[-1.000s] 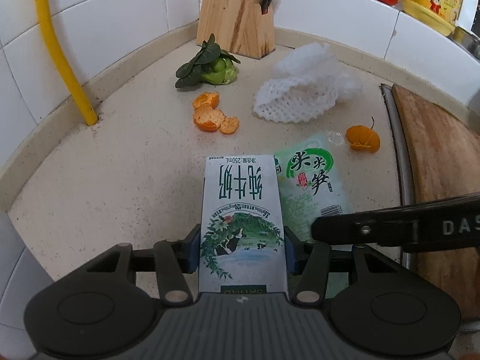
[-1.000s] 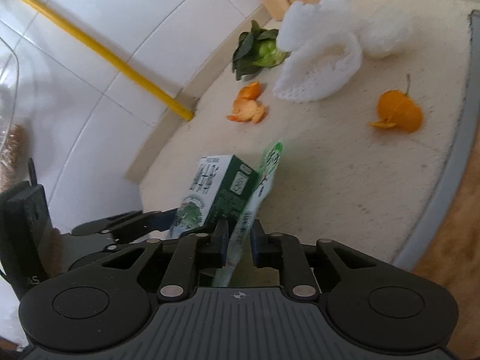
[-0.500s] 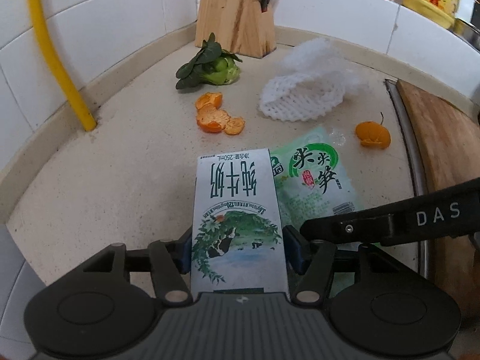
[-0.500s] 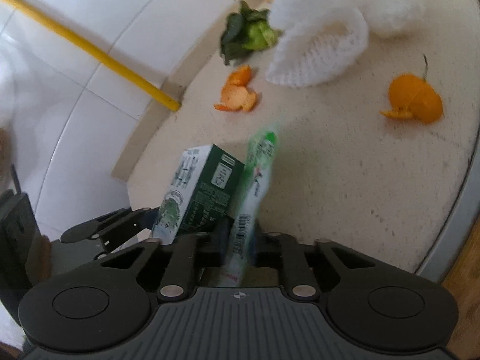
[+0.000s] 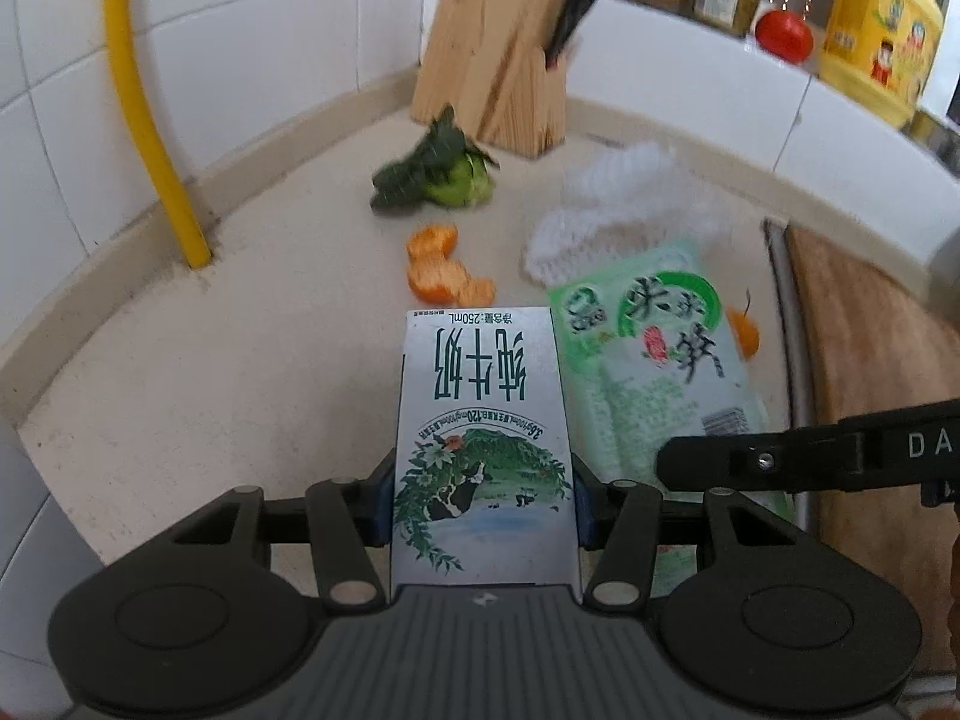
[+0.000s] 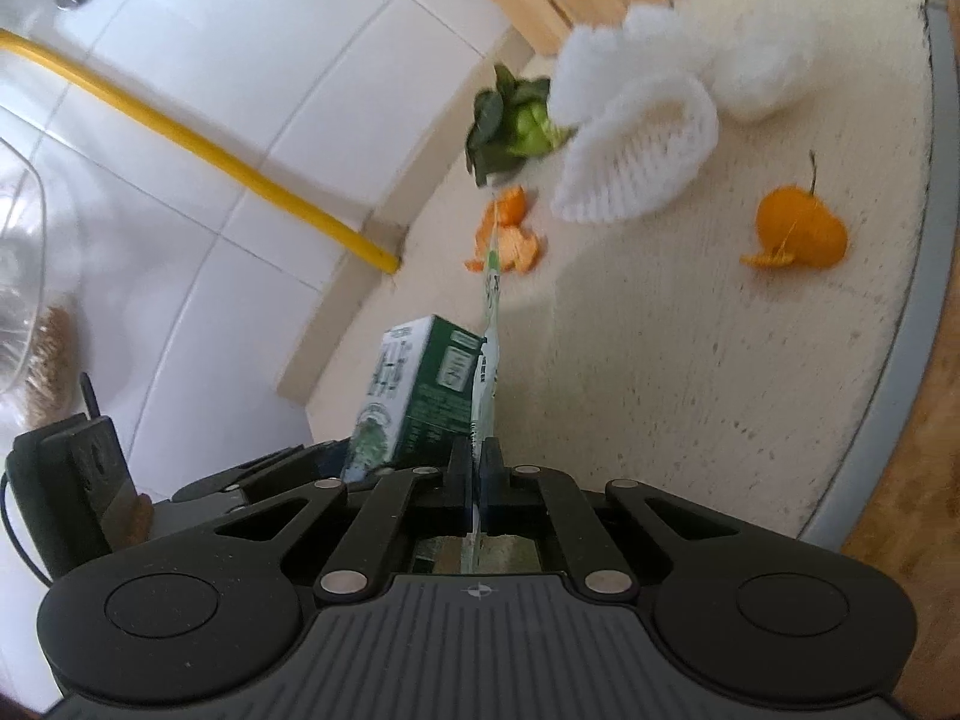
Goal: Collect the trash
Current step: 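Lift the milk carton with the left tool while the right tool grasps the green packet, then carry the carton and packet in both tools down toward the trash bin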
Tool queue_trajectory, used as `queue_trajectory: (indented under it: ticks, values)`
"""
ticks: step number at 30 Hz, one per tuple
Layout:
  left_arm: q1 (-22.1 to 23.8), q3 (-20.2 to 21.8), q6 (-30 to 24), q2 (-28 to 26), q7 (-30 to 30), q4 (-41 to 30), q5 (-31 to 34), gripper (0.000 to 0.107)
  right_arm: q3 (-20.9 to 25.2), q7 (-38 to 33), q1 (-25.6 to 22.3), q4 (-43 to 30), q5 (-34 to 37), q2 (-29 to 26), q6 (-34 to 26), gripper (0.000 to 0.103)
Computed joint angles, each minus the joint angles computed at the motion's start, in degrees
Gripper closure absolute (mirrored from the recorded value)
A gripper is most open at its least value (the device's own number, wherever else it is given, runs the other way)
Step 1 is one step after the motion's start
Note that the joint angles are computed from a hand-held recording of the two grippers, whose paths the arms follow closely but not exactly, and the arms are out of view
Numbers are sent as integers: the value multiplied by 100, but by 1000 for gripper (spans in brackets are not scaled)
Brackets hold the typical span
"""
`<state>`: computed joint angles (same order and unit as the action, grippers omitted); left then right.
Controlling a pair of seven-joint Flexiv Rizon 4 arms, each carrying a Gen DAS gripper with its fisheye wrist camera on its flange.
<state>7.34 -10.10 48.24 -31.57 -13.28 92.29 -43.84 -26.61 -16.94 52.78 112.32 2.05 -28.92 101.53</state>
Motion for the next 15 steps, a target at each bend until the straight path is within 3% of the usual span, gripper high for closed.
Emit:
queue_trajectory:
  ticks: [8,15]
  values:
    - [84,-44,-17,73,22,-46,-305,60,-1290,-85,1074,267,387,44,134,100]
    - [121,-62,125,150,155,4,-631,60,-1754,-75,1457,314,457,16,-8,100]
